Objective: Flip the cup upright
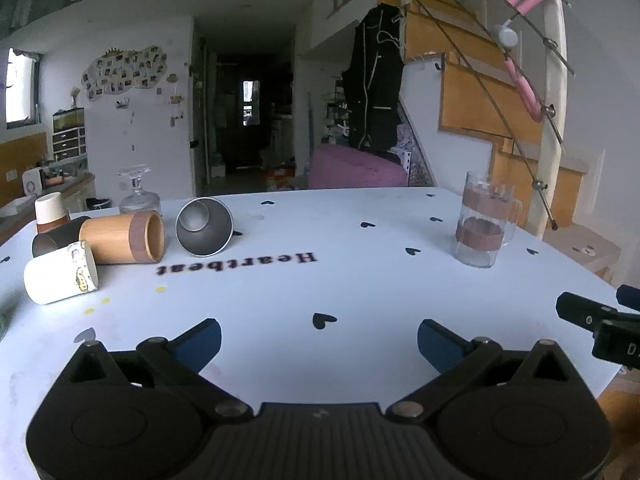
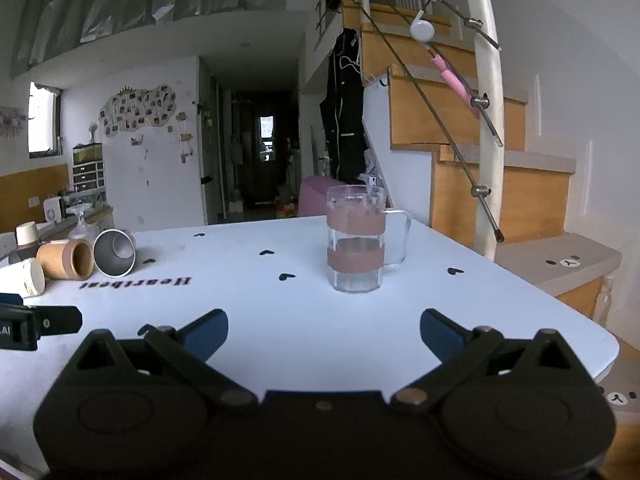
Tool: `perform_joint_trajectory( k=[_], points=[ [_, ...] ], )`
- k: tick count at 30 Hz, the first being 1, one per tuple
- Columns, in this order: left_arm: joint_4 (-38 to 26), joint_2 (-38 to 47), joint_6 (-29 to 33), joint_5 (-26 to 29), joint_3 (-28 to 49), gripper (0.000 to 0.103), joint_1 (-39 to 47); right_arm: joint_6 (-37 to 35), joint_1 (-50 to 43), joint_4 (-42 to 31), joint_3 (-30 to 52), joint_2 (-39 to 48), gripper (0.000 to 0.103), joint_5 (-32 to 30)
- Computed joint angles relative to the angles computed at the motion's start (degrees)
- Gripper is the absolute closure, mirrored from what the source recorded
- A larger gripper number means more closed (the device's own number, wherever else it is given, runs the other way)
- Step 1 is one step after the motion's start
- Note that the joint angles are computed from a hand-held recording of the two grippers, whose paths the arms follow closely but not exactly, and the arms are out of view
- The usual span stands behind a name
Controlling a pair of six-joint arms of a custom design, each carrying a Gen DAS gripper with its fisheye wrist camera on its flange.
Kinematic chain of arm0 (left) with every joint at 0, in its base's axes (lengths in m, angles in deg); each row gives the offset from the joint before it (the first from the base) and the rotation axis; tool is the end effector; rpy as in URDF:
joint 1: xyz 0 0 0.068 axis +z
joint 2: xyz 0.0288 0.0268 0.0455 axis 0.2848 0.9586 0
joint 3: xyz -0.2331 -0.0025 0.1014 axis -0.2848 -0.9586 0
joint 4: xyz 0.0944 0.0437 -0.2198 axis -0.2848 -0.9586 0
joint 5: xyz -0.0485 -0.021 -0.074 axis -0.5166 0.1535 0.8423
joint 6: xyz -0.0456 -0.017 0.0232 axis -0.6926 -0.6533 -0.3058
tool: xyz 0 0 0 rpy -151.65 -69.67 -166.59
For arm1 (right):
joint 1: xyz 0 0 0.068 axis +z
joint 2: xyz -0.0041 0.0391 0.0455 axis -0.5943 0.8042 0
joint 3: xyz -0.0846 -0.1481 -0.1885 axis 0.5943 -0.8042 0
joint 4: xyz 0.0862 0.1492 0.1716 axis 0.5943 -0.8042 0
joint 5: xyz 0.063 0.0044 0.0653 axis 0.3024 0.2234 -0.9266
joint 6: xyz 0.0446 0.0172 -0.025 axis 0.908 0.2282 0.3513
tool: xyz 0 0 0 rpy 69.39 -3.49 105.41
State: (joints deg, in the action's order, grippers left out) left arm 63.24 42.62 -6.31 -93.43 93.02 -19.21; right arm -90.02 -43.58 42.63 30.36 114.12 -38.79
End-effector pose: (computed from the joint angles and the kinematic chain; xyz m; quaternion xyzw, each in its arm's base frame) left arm 0.1984 -0.1159 0.2023 -0.0681 0.8451 0.0263 0.5295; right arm 0.2011 -0.0141 0.1593 -0.0722 0.8062 0.0682 0.5832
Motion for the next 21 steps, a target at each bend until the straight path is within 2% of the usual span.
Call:
perform_joint_trajectory(
  k=[21],
  points=[
    [-0.5,0.8,-0.4,-1.6,0.3,0.000,-0.8,0.0,-0.8,-1.6,-0.4,-1.1,0.000,-0.5]
  ],
)
